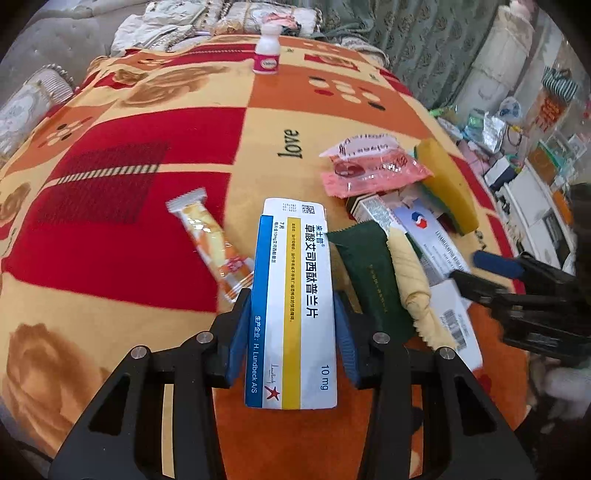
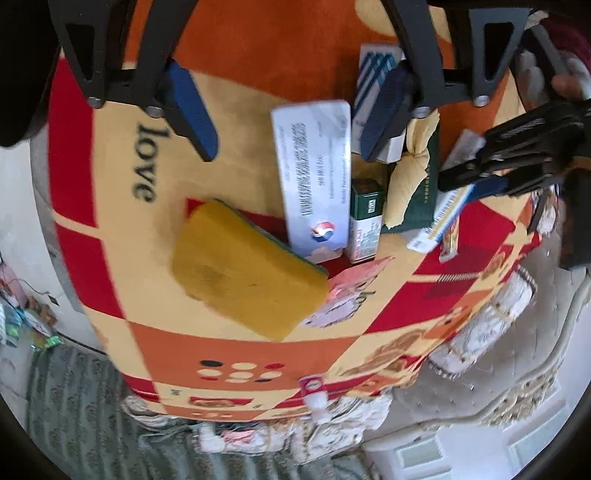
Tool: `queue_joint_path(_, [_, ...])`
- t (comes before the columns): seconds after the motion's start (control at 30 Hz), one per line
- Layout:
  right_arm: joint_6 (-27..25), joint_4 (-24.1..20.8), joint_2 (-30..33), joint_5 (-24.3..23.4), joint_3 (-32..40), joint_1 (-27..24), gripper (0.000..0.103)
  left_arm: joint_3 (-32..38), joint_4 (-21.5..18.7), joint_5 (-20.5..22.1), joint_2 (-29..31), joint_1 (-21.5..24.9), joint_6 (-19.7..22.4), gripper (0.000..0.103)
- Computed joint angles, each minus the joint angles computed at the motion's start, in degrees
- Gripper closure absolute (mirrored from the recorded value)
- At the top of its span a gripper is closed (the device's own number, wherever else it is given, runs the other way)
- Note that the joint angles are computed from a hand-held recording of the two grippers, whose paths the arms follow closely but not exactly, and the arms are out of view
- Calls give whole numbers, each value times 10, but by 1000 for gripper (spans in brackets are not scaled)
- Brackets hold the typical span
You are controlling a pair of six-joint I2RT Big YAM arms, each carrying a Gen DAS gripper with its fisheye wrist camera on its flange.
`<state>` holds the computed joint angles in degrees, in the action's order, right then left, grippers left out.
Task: Collect trash
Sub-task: 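Grasp the blue-striped medicine box with the left tool while the right tool grasps the white Levamlodipine box, then carry both medicine boxes toward the black trash bin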
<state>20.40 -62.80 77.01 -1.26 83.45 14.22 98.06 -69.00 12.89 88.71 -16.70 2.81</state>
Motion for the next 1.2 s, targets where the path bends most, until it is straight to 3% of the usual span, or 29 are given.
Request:
queue_joint_path(0.23, [-27,-17,58,11,42,8,45,1,6,12,-22,4,-5,62])
queue_joint_path(0.3, [-39,-10,59,32,40,13,56,0,8,14,-27,1,-4,62])
queue_joint_path(0.4, [-33,-17,41,27,28,12,56,0,8,22,-32,0,-2,62])
queue_joint_path(0.5, [-28,-26,-6,45,-8,13,57,-2,8,29,-35,-4,-3,62])
queue_joint_path(0.7, [-6,-60,-88,34,-80,5,57,-11,6,34,-44,-24,-4,62])
queue_joint_path(0.83, [8,-42,-110,41,-106,5,56,-18,7,30,-58,-39,-2,62])
queue_joint_path(0.97, [8,-27,-110,76,-111,24,56,-24,8,26,-71,-52,-4,62])
queue_joint_path(1.2, [19,-25,-149,83,-109,27,57,-27,10,16,-80,-84,-6,62])
